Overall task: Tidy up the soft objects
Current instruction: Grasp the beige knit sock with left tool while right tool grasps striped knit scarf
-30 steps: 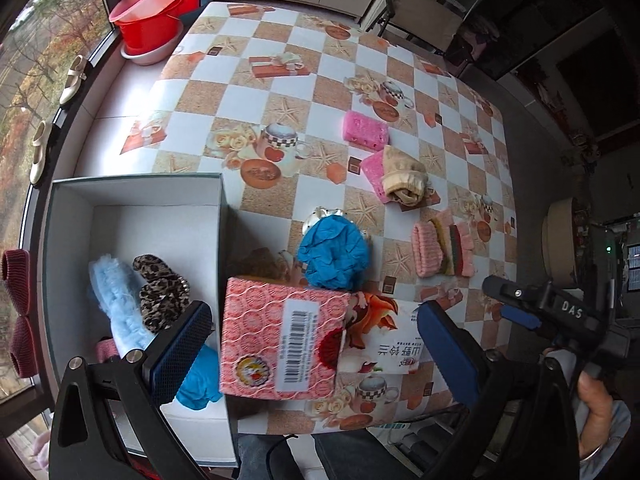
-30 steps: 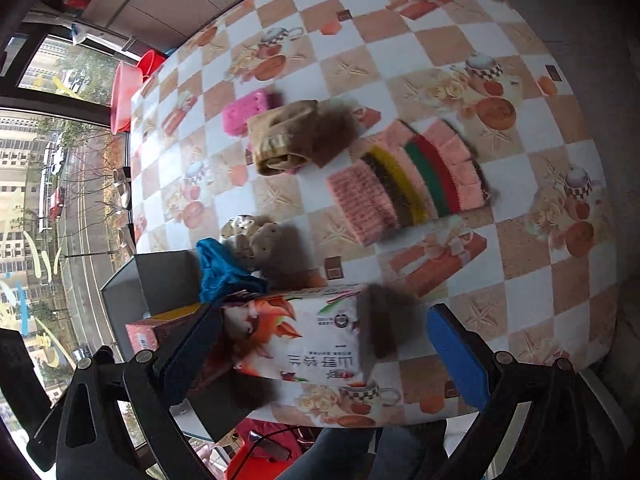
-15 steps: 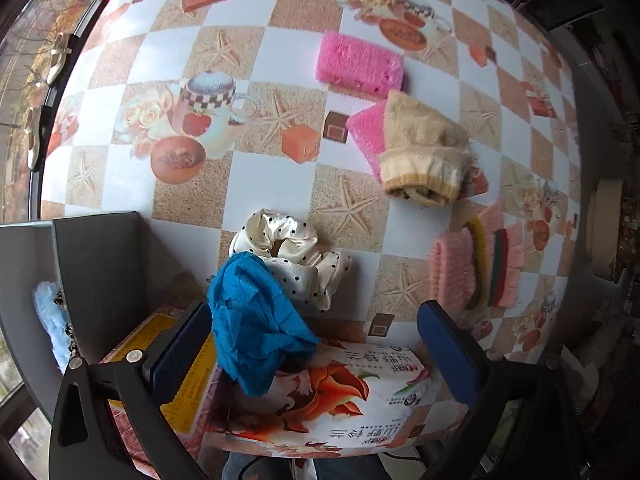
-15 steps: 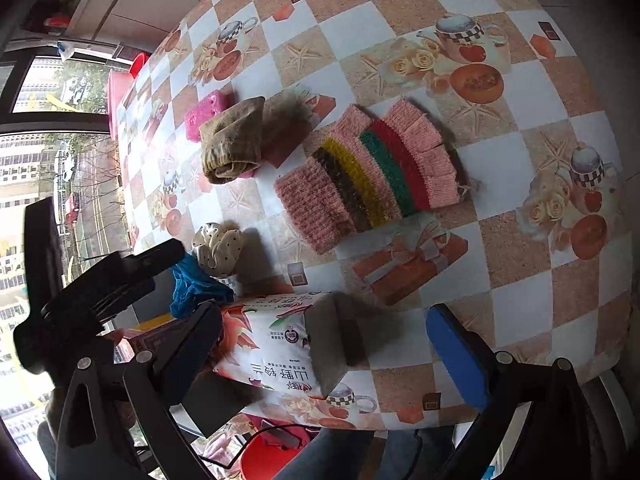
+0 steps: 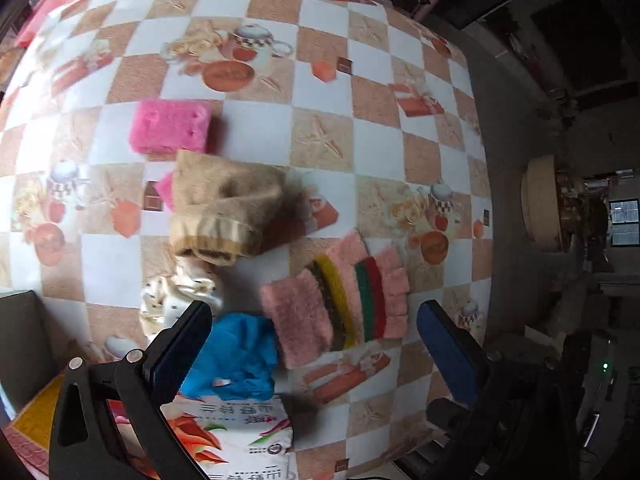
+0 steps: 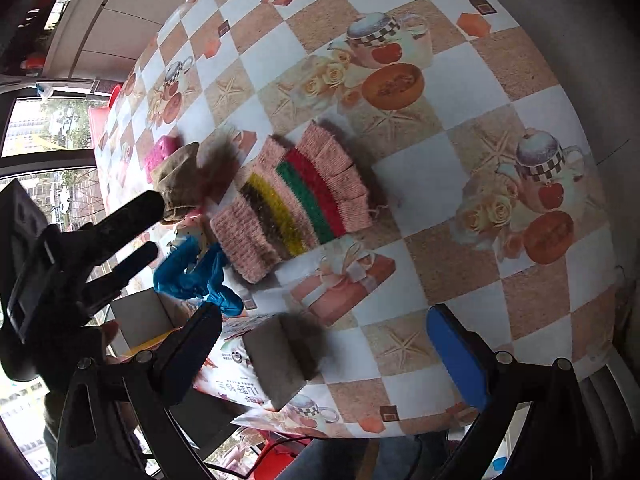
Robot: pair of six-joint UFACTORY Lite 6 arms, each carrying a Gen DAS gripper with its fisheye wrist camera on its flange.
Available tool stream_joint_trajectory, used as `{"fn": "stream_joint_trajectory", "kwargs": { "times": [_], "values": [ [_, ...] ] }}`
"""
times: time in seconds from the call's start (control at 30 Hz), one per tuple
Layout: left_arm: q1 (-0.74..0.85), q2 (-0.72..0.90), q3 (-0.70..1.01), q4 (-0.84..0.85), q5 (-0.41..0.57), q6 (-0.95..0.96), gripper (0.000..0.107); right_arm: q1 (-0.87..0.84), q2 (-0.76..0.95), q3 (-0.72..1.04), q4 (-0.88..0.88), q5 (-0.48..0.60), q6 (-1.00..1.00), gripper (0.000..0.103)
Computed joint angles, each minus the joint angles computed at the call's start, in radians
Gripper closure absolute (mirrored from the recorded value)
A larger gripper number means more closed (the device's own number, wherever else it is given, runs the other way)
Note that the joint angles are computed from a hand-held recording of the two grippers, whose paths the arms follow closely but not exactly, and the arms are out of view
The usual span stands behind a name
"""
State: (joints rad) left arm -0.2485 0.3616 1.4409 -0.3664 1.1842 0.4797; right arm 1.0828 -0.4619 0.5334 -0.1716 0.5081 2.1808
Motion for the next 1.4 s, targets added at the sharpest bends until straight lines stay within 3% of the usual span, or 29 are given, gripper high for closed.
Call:
{"fn": "stream_joint_trajectory", "kwargs": {
  "times": [0.13, 0.3, 0.47, 0.73, 0.9, 0.97, 1.13, 1.2, 1.23, 1.3, 1.33, 1.37, 1.4],
  "values": [
    [0.072, 0.105, 0.133, 0.103, 0.022, -0.079, 0.005, -0.055, 0.016, 0.004, 0.065, 0.015, -0.146, 0.000],
    [0.114, 0.198, 0.220, 0.151, 0.004, -0.167, 0.005, -0.172, 0.152, 0.072, 0.203, -0.022, -0.476, 0.000],
    [0.045, 0.257, 0.266, 0.155, -0.037, -0.230, 0.005, -0.247, 0.299, 0.166, 0.281, -0.031, -0.708, 0.000],
    [-0.100, 0.347, 0.308, 0.269, -0.120, -0.303, 0.006, -0.284, 0.531, 0.333, 0.213, -0.031, -0.855, 0.000],
    [-0.157, 0.381, 0.307, 0.386, -0.154, -0.346, 0.015, -0.259, 0.722, 0.483, 0.059, 0.032, -0.839, 0.000],
    [-0.175, 0.390, 0.301, 0.419, -0.159, -0.359, 0.032, -0.258, 0.779, 0.513, 0.055, 0.023, -0.860, 0.000],
    [-0.181, 0.413, 0.297, 0.423, -0.151, -0.364, 0.045, -0.258, 0.823, 0.514, 0.051, -0.005, -0.863, 0.000],
    [-0.172, 0.409, 0.294, 0.414, -0.155, -0.352, 0.049, -0.258, 0.814, 0.507, 0.053, -0.007, -0.871, 0.004],
    [-0.162, 0.405, 0.290, 0.404, -0.157, -0.338, 0.050, -0.257, 0.803, 0.500, 0.045, -0.009, -0.863, 0.013],
    [-0.143, 0.389, 0.284, 0.365, -0.168, -0.306, 0.051, -0.255, 0.775, 0.481, 0.027, -0.030, -0.844, 0.036],
    [-0.125, 0.375, 0.283, 0.361, -0.171, -0.288, 0.051, -0.266, 0.739, 0.443, 0.052, -0.072, -0.868, 0.065],
    [-0.119, 0.361, 0.277, 0.349, -0.180, -0.276, 0.051, -0.282, 0.707, 0.399, 0.119, -0.130, -0.920, 0.072],
    [-0.109, 0.348, 0.277, 0.338, -0.183, -0.259, 0.051, -0.296, 0.686, 0.369, 0.194, -0.156, -0.974, 0.073]
  ]
}}
